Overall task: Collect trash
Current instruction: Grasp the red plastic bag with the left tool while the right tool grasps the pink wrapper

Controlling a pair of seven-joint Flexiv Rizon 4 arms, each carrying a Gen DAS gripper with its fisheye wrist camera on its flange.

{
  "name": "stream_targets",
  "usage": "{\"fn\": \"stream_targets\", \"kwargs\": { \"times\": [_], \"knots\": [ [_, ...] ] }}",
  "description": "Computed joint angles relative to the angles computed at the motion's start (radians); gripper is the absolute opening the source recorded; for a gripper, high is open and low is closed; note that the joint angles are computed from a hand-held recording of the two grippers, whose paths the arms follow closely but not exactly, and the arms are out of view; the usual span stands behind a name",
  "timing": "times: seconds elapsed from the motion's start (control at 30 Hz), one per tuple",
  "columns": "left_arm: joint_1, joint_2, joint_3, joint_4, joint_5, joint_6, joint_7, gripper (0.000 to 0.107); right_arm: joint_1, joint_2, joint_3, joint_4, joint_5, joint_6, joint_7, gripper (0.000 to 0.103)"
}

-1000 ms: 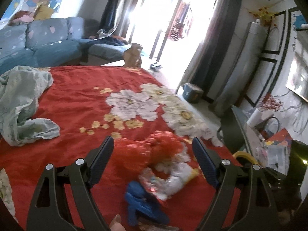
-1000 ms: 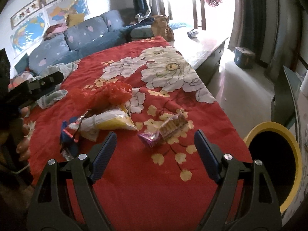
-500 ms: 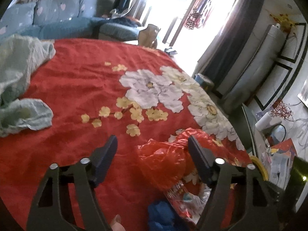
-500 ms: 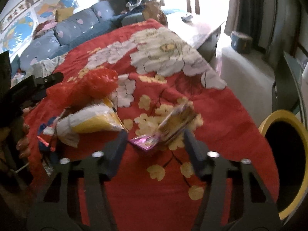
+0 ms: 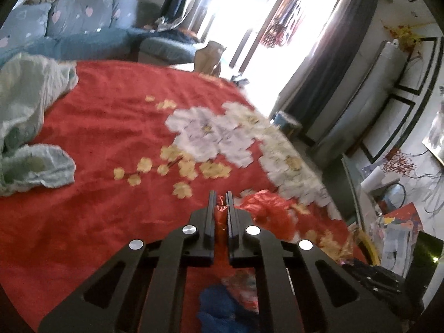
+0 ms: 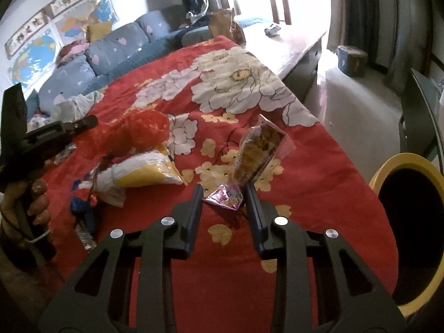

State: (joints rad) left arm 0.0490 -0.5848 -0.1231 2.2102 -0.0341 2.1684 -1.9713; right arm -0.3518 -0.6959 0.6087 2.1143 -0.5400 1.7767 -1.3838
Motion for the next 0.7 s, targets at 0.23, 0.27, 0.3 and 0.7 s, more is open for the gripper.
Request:
{"fn": "stream_targets", "kwargs": {
  "times": [0.23,0.27,0.3,0.7],
  "knots": [
    [-0.055,0.055,0.016,0.014,-0.002,0.061,0.021,0.006,-0.085,0.0,0.074,0.011,-0.033,-0.002,-0.013,0.024],
    [-0.057,0.063,0.011,0.014,0.003,0.064,0.021,0.006,-0.098,0.0,0.085,0.012,-0.037,-0.002,-0.014,0.024],
    [-0.063,0.07,0.01,0.012,0.006,0.067,0.024,0.006,-0.108,-0.001,0.094,0.013,-0.041,-0.001,-0.015,0.024],
    [-0.129,0.111,-0.009,-0.02,0.021,0.042,0.076,0.006,-0.212,0.011,0.143,0.017,-0.096,0.02,0.009,0.024]
  ]
}}
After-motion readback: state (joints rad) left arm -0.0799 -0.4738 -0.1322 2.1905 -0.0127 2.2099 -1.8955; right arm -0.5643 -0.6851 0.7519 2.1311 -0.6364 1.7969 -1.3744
